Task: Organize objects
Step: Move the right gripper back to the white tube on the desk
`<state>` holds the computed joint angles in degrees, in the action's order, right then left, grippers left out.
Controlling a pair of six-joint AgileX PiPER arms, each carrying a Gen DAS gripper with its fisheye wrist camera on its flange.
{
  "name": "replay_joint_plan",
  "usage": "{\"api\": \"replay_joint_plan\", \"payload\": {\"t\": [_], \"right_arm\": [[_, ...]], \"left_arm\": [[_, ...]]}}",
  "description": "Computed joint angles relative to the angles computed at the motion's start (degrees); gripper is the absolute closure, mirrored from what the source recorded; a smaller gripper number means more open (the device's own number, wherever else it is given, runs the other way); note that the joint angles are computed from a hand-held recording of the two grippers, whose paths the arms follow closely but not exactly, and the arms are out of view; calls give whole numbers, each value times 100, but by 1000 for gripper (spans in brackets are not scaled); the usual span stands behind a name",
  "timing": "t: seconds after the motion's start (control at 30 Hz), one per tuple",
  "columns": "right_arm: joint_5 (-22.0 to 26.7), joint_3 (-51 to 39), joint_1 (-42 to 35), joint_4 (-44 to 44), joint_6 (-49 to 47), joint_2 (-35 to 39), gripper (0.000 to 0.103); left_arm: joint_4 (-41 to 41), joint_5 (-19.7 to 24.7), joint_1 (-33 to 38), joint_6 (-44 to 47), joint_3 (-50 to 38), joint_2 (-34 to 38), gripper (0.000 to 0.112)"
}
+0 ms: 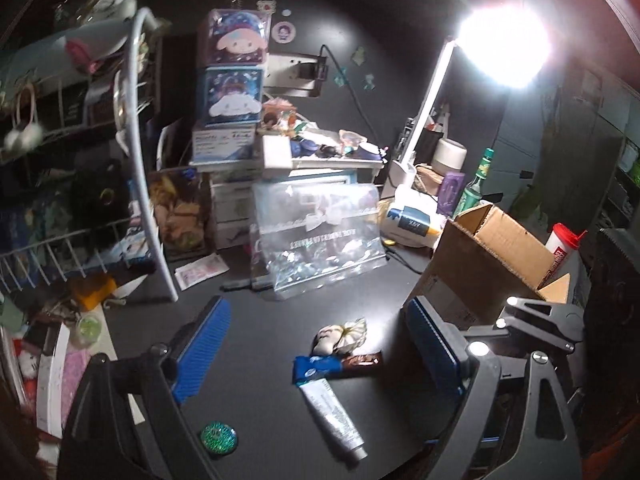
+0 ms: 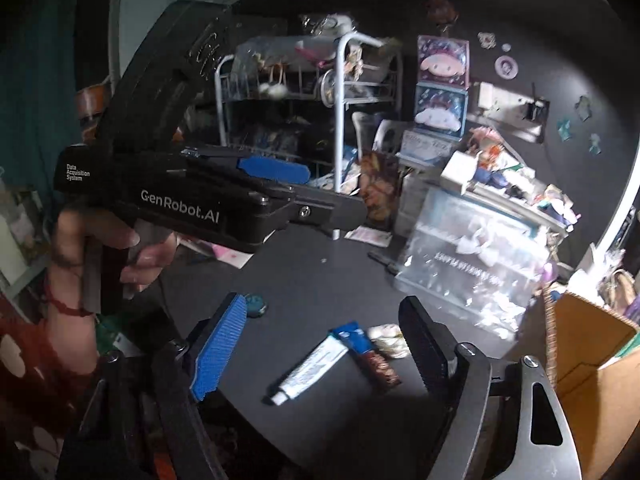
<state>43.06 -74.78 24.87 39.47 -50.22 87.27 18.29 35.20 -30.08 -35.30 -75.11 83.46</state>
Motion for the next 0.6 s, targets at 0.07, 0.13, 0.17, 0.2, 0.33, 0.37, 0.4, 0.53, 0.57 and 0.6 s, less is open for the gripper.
{"api": "replay_joint_plan", "payload": {"t": [0.07,0.13,0.17,0.2,0.33,0.37,0.4,0.53,0.57,0.6], "right_arm": [[-266,227,233,-33,141,271,39],[-563,446,386,-112,278,472,44],[-740,554,478,-145,392,633,48],[-864,606,534,-157,483,766,51],[-1389,847,683,-260,769,1153,57],[-1502,884,713,-352,881,1209,59],[-1585,884,727,-464,1002,1279,62],[-1706,1016,570,-535,1008,1337,64],[-1689,1049,497,-554,964,1299,64],[-1659,1008,472,-592,995,1322,64]], "left_arm": [[52,-237,89,-193,525,-201,24],[171,-397,112,-459,897,-309,24],[271,-485,125,-613,1091,-360,24],[371,-533,117,-753,1210,-374,24],[431,-786,158,-964,1623,-381,24],[357,-869,183,-921,1703,-371,24],[264,-926,207,-851,1746,-358,24],[24,-1047,277,-688,1854,-311,24],[-6,-1066,288,-673,1872,-310,24],[-78,-1096,318,-611,1893,-314,24]]}}
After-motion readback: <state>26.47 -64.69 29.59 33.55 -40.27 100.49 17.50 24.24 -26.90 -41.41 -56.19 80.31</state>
